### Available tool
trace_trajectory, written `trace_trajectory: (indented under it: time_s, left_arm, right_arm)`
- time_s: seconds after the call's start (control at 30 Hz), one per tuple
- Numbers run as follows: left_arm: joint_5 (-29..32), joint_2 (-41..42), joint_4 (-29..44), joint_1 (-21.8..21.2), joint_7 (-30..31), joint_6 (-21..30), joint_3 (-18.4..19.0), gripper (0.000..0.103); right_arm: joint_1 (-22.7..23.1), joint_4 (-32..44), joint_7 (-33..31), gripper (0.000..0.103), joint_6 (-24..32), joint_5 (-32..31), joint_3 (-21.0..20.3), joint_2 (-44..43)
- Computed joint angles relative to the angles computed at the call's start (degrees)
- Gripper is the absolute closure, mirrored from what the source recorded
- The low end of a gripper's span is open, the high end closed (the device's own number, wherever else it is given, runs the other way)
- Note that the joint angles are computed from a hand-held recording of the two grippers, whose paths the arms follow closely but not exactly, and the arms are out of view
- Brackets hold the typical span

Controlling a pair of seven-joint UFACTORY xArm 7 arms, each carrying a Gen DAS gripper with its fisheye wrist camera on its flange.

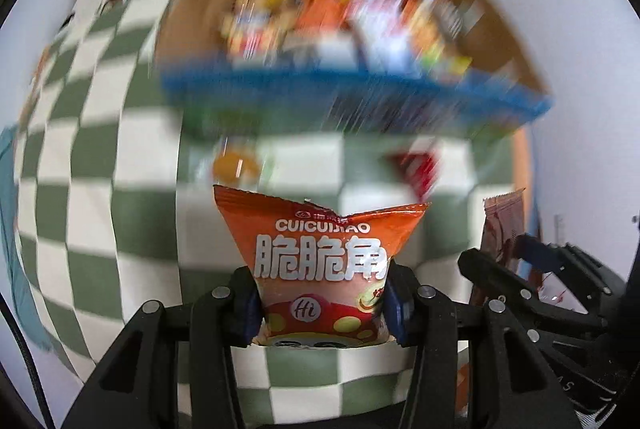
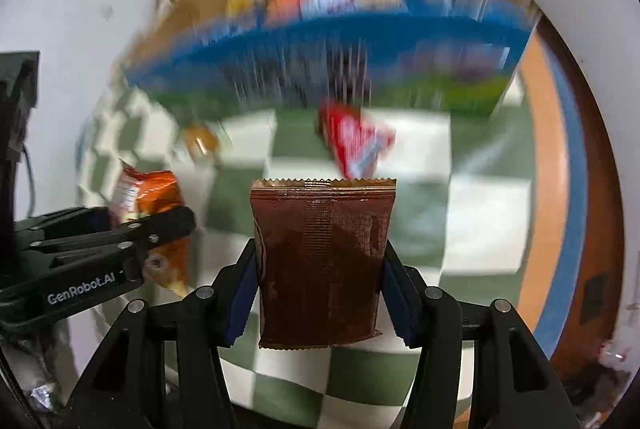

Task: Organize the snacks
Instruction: 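Carry both packets into the box and open both tools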

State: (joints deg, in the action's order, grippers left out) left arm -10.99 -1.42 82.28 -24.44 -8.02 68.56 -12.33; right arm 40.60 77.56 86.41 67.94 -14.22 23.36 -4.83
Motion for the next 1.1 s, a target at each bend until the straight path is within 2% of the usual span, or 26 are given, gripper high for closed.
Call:
trace_trajectory:
  time_s: [0.03,0.13,0.23,0.3,0.43,0.6,0.67,0.7,0.73,0.77,0.8,0.83,0.97,1.1]
  left_arm:
    - [-0.1,1.0,2.0,0.1,0.5,0.5,0.1,0.058]
    - [4.1,9.9,17.2,-0.6,0.2,3.7,0.1,0.058]
    - [9.8,18.1,27.9,-3.2,-1.4,4.9,0.6,0.057]
    - [13.7,24.9,35.4,-5.6,-2.1,6.0,1.9,0.056]
    - [16.4,36.3,50.5,-8.0,-1.5,15.8,4.7,0.056]
    - [15.3,48.5,66.7,-8.9,-0.9,26.5,7.6,0.056]
    - [13.6,50.1,68.1,-8.4,-1.7,27.3,8.0,0.055]
    - [13.3,49.6,66.5,-8.3,-2.1,26.3,8.3,0.051]
    - [13.3,49.2,65.4,-8.2,-2.5,25.6,8.5,0.043]
    - [12.9,48.8,64.5,-8.0,-2.9,24.9,8.5,0.035]
    - [12.6,48.6,63.7,-7.8,-3.2,24.2,8.3,0.017]
    - [12.5,48.1,63.0,-7.7,-3.5,23.5,8.3,0.009]
    - [12.4,47.8,62.3,-7.5,-4.6,22.1,8.2,0.008]
    - [12.2,52.0,70.3,-7.7,-4.9,25.3,8.4,0.004]
  right_arm:
    - [-0.7,2.0,-1.2,0.044,0.9,-0.7,-0.7,-0.1]
    - [-3.0,5.6,-3.9,0.044,2.1,-3.6,-1.9,-1.1]
    - [-5.2,12.4,-7.6,0.044,5.6,-7.9,-2.8,2.4]
    - [-6.5,15.4,-11.1,0.044,7.8,-9.4,-4.8,4.1]
    - [-9.1,18.4,-17.7,0.044,9.1,-7.7,-8.3,7.2]
    - [-12.2,20.8,-24.1,0.044,9.5,-2.8,-11.8,12.0]
    - [-12.7,21.4,-25.1,0.043,9.5,-1.5,-12.7,13.5]
    - [-13.1,21.6,-25.4,0.043,9.4,-0.8,-13.2,14.2]
    - [-13.1,21.2,-25.4,0.039,9.3,-0.4,-13.3,14.3]
    - [-13.3,22.0,-25.7,0.028,10.3,-0.1,-13.7,15.2]
    - [-13.2,21.9,-25.3,0.021,10.4,0.1,-13.8,15.6]
    - [-13.2,21.9,-25.2,0.014,10.4,0.6,-13.9,16.1]
    - [-12.8,22.2,-25.3,0.007,10.8,1.3,-14.1,16.8]
    - [-12.3,22.2,-24.9,0.007,11.2,1.9,-14.1,17.0]
